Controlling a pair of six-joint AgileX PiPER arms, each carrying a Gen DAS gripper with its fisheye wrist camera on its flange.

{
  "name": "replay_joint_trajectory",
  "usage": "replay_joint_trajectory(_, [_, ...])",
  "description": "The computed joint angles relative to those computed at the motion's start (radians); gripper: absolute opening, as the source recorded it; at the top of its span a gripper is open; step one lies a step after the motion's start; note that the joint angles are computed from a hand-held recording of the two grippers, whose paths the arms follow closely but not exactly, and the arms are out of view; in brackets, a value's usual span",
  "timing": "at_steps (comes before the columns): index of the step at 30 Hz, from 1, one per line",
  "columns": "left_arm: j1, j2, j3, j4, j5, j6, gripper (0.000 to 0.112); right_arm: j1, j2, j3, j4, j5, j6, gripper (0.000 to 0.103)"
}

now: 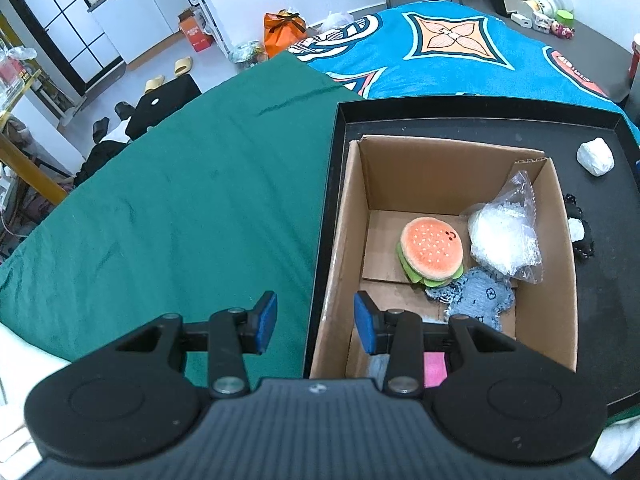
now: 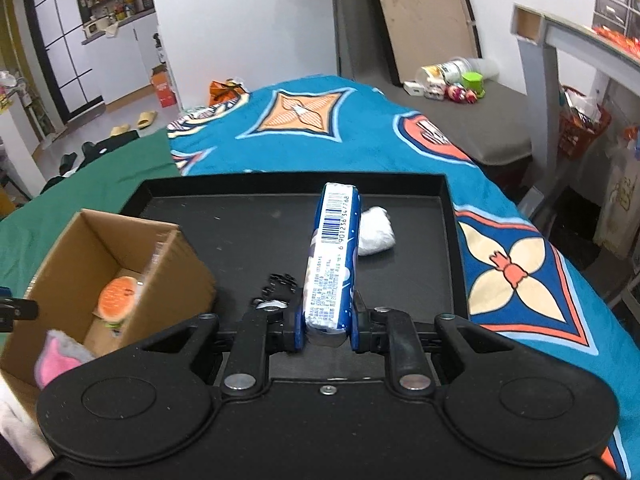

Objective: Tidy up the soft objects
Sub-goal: 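Carry the snack box over the cardboard box and drop it inside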

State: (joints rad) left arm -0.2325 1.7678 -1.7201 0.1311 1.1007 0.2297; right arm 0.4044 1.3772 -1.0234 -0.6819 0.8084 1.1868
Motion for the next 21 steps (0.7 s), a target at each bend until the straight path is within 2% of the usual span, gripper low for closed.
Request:
replay_joint_trajectory(11, [0.023,0.044,-0.055,-0.036,0.057,0.030,0.041,0.121,0.053,-0.135,-0.019,0.073,0.024,0.020])
replay_joint_trajectory(21, [0.051,0.055,-0.069,-0.083,0.072,0.057,0.041,0.189,0.138,-0.260,-0.012,0.116,-0.020,0.020])
